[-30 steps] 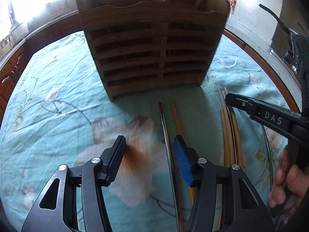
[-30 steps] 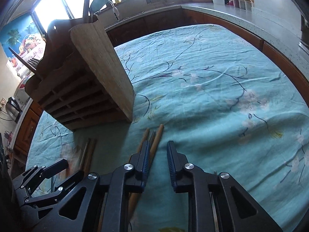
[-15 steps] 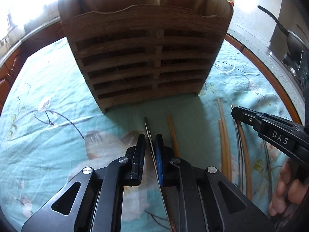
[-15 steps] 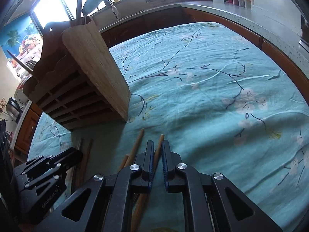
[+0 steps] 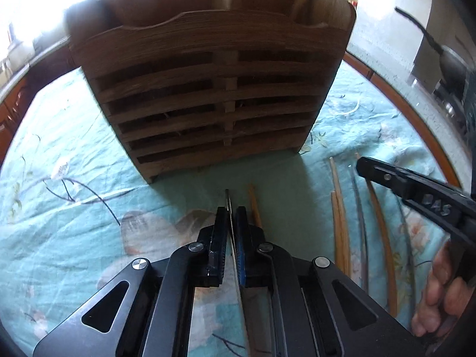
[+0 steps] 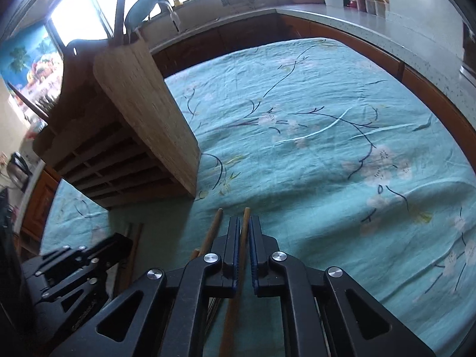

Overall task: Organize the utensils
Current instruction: 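Grasp a thin metal chopstick with the left tool while the right grasps a wooden chopstick, then lift both chopsticks upright and carry them above the caddy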

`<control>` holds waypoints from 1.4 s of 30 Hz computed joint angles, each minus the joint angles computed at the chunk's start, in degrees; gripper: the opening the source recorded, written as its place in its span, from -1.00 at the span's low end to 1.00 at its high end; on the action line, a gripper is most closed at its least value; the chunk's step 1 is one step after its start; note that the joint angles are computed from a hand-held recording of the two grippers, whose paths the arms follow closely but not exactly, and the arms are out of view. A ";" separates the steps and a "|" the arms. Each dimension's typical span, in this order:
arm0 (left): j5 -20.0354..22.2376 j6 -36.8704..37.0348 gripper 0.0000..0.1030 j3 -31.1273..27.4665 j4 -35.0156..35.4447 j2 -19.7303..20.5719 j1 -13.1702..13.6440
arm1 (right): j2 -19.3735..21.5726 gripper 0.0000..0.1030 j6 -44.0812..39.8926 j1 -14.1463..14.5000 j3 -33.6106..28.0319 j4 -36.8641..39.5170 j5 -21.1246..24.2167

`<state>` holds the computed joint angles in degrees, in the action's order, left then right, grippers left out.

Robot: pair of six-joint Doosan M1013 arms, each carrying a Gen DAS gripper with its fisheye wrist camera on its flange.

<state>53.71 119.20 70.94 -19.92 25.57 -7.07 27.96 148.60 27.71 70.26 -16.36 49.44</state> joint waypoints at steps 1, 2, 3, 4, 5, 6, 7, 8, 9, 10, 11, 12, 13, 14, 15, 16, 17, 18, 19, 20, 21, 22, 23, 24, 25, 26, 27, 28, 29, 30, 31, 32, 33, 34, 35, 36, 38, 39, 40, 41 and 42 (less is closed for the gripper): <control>0.42 0.00 -0.92 0.00 -0.87 -0.10 0.37 | -1.00 -0.89 0.97 -0.14 1.41 0.30 -2.32; 0.60 0.35 -0.93 0.06 -1.86 -0.33 0.86 | -1.87 -0.90 1.77 -0.20 2.52 0.59 -4.00; 0.64 1.16 -0.93 0.33 -3.64 -0.68 1.38 | -2.52 -0.90 2.59 -0.11 3.11 0.12 -4.38; 0.73 1.89 -0.93 0.57 -5.14 -1.06 1.85 | -3.09 -0.90 3.32 0.08 3.63 -0.57 -5.38; 0.73 2.52 -0.93 0.88 -6.38 -1.58 2.27 | -3.87 -0.91 4.01 0.23 4.41 -1.17 -6.60; 0.82 3.22 -0.93 1.10 -7.71 -2.06 2.80 | -4.49 -0.91 4.74 0.46 4.79 -1.89 -6.83; 1.12 4.07 -0.93 1.32 -9.57 -2.58 3.36 | -5.08 -0.91 5.30 0.71 5.18 -2.55 -7.41; 1.45 4.87 -0.93 1.57 -11.26 -3.12 3.91 | -5.74 -0.91 5.84 0.96 5.65 -3.31 -8.28; 1.63 5.57 -0.93 2.19 -12.82 -4.06 4.50 | -6.24 -0.91 6.45 1.27 5.81 -4.27 -8.50; 1.73 6.21 -0.93 2.42 -14.27 -4.67 5.02 | -6.75 -0.91 7.00 1.57 6.13 -5.07 -8.97; 1.66 7.35 -0.93 3.08 -15.97 -5.48 5.66 | -7.32 -0.91 7.54 1.85 6.45 -5.82 -9.73; 1.71 8.20 -0.93 3.22 -17.43 -5.95 6.17 | -7.56 -0.91 7.93 2.12 6.14 -6.63 -9.70; 1.63 8.91 -0.93 3.37 -18.73 -6.44 6.68 | -7.92 -0.91 8.43 2.41 6.16 -7.64 -10.12; 1.67 9.54 -0.93 3.61 -19.78 -6.95 7.13 | -8.22 -0.91 8.82 2.66 6.17 -8.38 -10.80; 1.70 9.97 -0.93 3.85 -20.77 -7.52 7.45 | -8.70 -0.91 9.33 2.95 6.36 -9.26 -11.20; 1.71 10.31 -0.93 3.92 -21.71 -7.96 7.79 | -9.19 -0.91 9.48 3.07 6.50 -9.86 -11.55; 1.58 10.49 -0.93 4.07 -22.49 -8.40 7.93 | -9.58 -0.91 9.76 3.22 6.58 -10.47 -12.09; 1.56 10.94 -0.93 4.24 -23.42 -8.83 8.31 | -9.96 -0.91 10.19 3.41 6.63 -11.15 -12.61; 1.54 11.28 -0.93 4.38 -24.24 -9.17 8.60 | -10.41 -0.91 10.58 3.54 6.73 -11.77 -13.00; 1.49 11.55 -0.93 4.43 -24.99 -9.42 8.88 | -10.76 -0.91 11.19 3.69 6.77 -12.70 -13.40; 1.42 11.70 -0.93 4.34 -25.52 -9.57 9.08 | -11.08 -0.91 11.76 3.83 6.79 -13.63 -13.79; 1.25 11.99 -0.93 4.41 -26.09 -9.86 9.31 | -11.36 -0.91 12.37 4.01 6.78 -14.60 -13.98; 0.48 12.23 -0.93 4.64 -26.59 -9.98 9.03 | -11.66 -0.91 13.10 4.17 6.77 -15.78 -14.17; 0.23 12.55 -0.93 4.71 -27.06 -10.22 9.17 | -11.83 -0.91 13.75 4.35 6.68 -16.97 -14.31; 0.12 12.90 -0.93 4.69 -27.55 -10.39 9.43 | -11.85 -0.91 14.08 4.42 6.50 -17.82 -14.21; 0.21 13.00 -0.93 4.31 -27.94 -10.37 9.58 | -11.94 -0.91 14.59 4.49 6.40 -18.53 -14.28; -0.01 13.24 -0.93 4.30 -28.28 -10.50 9.66 | -12.09 -0.91 14.97 4.49 6.38 -18.98 -14.51; -0.31 13.44 -0.93 4.28 -28.53 -10.53 9.69 | -12.09 -0.91 15.06 4.55 6.16 -19.44 -14.35; -0.38 13.67 -0.93 4.24 -28.86 -10.63 9.82 | -12.13 -0.91 15.32 4.61 5.97 -20.00 -14.24; -0.47 13.84 -0.93 4.17 -29.14 -10.67 9.88 | -12.16 -0.91 15.73 4.65 5.88 -20.49 -14.42; -0.55 14.05 -0.93 4.18 -29.53 -10.73 9.98 | -12.21 -0.91 15.93 4.70 5.83 -20.85 -14.50; -0.67 14.19 -0.93 4.13 -29.86 -10.79 10.05 | -12.15 -0.91 16.01 4.78 5.58 -21.32 -14.31; -0.74 14.28 -0.93 4.05 -30.13 -10.80 10.12 | -12.10 -0.91 16.28 4.87 5.37 -21.95 -14.17; -0.83 14.35 -0.93 4.01 -30.32 -10.83 10.14 | -12.11 -0.91 16.40 4.93 5.32 -22.29 -14.21; -0.97 14.36 -0.93 3.93 -30.38 -10.84 10.14 | -12.11 -0.91 16.48 4.91 5.20 -22.53 -14.29; -1.10 14.39 -0.93 3.89 -30.51 -10.86 10.16 | -12.06 -0.91 16.71 4.91 5.04 -22.90 -14.30; -1.24 14.46 -0.93 3.78 -30.90 -10.88 10.24 | -12.00 -0.91 16.74 4.88 4.83 -23.22 -14.37; -1.38 14.53 -0.93 3.77 -31.07 -10.90 10.28 | -11.95 -0.91 16.85 4.85 4.69 -23.42 -14.37; -1.53 14.54 -0.93 3.70 -31.20 -10.89 10.32 | -11.92 -0.91 17.04 4.81 4.61 -23.77 -14.41; -1.78 14.61 -0.93 3.76 -31.31 -10.95 10.32 | -11.88 -0.91 17.09 4.76 4.54 -23.97 -14.51; -1.91 14.60 -0.93 3.67 -31.37 -10.94 10.34 | -11.80 -0.91 16.91 4.76 4.34 -23.98 -14.48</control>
<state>51.80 133.80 74.61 -51.29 14.64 3.27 16.17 165.51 32.47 74.60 -40.34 34.96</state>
